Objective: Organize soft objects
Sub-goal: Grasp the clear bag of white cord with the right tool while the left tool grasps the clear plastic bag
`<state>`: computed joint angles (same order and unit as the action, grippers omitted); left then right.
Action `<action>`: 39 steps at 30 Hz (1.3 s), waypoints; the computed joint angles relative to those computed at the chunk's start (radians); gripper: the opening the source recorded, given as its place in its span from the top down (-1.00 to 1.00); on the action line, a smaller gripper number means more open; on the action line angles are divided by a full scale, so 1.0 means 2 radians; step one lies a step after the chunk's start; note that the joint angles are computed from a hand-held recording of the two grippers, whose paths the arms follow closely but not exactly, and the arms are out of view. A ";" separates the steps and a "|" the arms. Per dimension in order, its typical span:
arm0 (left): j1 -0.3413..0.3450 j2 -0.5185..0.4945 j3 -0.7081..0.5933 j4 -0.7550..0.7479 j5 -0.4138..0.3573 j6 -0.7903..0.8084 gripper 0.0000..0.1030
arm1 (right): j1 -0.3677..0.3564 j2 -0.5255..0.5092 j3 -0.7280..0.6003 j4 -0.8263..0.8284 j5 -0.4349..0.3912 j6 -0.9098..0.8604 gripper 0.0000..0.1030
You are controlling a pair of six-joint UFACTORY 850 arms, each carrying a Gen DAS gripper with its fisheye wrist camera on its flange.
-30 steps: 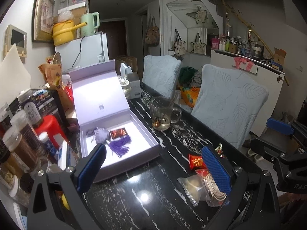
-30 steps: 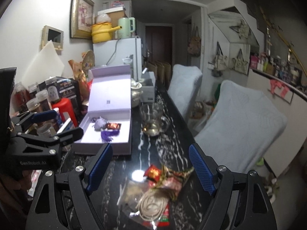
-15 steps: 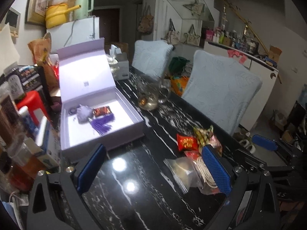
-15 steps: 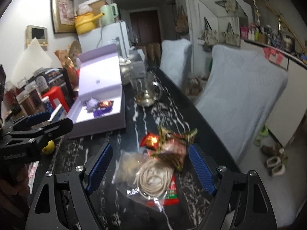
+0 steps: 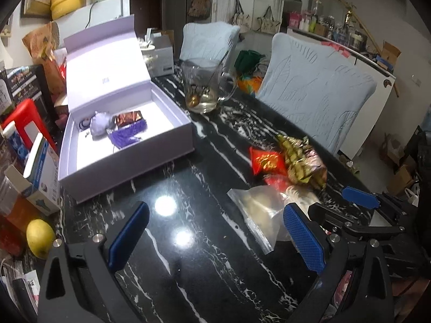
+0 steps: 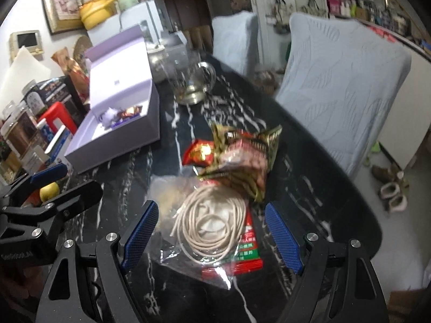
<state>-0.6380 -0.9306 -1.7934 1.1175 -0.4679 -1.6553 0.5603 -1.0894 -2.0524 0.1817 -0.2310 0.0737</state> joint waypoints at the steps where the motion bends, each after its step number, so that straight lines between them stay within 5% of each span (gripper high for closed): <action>1: 0.001 -0.003 -0.003 -0.005 -0.002 0.006 -0.97 | -0.001 -0.009 -0.013 -0.001 -0.012 0.006 -0.65; 11: 0.013 -0.016 -0.014 -0.058 0.016 0.058 -0.97 | -0.004 -0.059 -0.088 0.035 -0.064 -0.021 -0.72; 17: 0.014 -0.020 -0.019 -0.071 0.019 0.079 -0.97 | 0.003 -0.093 -0.141 -0.024 -0.098 0.025 -0.62; 28: 0.021 -0.039 -0.050 -0.136 0.038 0.139 -0.97 | -0.007 -0.054 -0.074 0.063 -0.050 -0.063 0.11; 39: 0.021 -0.088 -0.127 -0.244 0.029 0.253 -0.97 | -0.019 0.000 0.013 0.056 -0.021 -0.068 0.12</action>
<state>-0.5957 -1.1056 -2.0465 0.6303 -0.4104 -1.1491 0.5227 -1.0886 -2.0265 0.2939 -0.2731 -0.0625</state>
